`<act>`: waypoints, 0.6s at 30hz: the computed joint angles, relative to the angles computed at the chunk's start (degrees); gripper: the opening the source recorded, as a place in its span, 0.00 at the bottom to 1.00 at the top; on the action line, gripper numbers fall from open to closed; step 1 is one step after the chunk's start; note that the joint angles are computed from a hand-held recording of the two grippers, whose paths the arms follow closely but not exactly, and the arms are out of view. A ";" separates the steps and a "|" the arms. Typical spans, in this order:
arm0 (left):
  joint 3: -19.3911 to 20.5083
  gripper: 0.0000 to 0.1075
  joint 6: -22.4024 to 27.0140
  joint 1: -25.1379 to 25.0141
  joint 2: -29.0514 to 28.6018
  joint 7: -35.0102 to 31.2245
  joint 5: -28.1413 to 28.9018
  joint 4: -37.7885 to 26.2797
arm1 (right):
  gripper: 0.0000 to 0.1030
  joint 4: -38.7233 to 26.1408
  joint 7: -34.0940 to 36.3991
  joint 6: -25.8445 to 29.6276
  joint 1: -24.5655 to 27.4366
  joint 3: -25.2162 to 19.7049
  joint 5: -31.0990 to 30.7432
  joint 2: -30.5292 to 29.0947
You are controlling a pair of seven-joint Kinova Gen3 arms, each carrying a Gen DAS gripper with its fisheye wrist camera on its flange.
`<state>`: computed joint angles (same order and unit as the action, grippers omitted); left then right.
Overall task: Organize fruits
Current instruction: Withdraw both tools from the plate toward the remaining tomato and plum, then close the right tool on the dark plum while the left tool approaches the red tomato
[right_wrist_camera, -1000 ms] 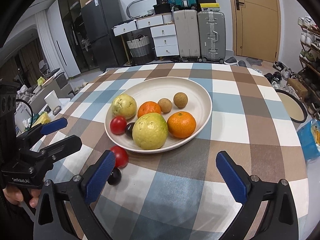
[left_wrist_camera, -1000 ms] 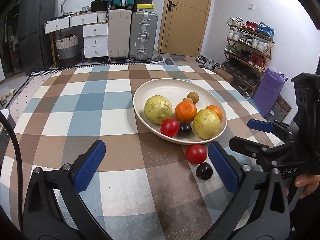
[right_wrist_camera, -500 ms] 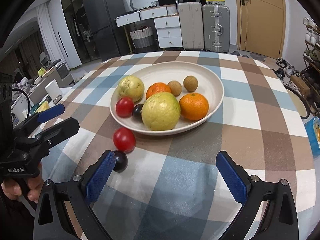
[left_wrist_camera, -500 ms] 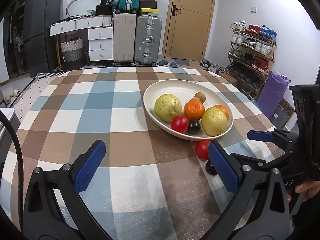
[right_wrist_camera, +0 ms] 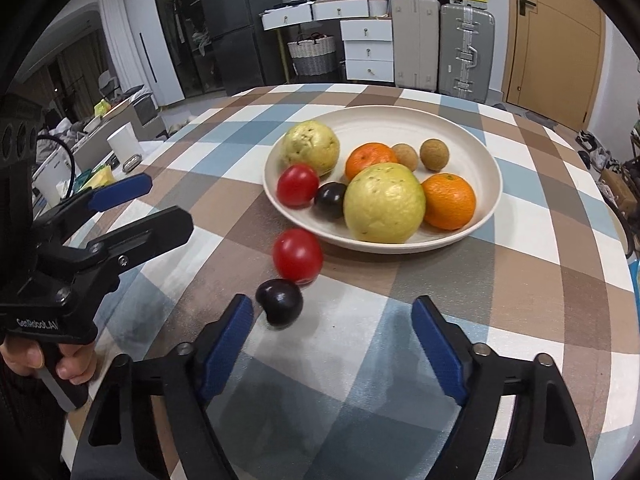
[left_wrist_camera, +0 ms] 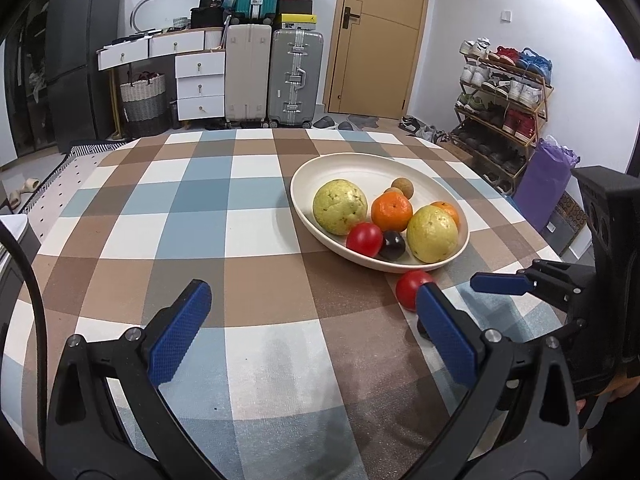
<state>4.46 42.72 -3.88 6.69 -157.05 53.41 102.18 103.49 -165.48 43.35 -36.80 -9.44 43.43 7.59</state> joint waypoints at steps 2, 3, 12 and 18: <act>-0.01 0.95 0.09 0.03 0.08 0.20 -0.12 -0.09 | 0.69 -0.34 1.38 -0.42 0.21 -0.13 -0.79 0.34; 0.01 0.95 0.18 -0.02 0.13 0.00 -0.01 -0.11 | 0.66 -0.27 2.20 -1.26 0.48 -0.12 -1.47 0.31; 0.19 0.95 0.53 0.21 0.19 -1.09 -0.09 -0.02 | 0.47 -1.33 5.55 -2.40 -0.32 0.36 -2.92 1.28; 0.26 0.95 0.65 0.38 0.46 0.09 -0.99 -0.49 | 0.40 -1.83 6.07 -2.33 -1.00 0.78 -2.51 1.70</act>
<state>4.72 43.37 -3.50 7.15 -156.97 52.42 101.69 101.66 -159.41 41.02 -37.80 -8.66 40.91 9.29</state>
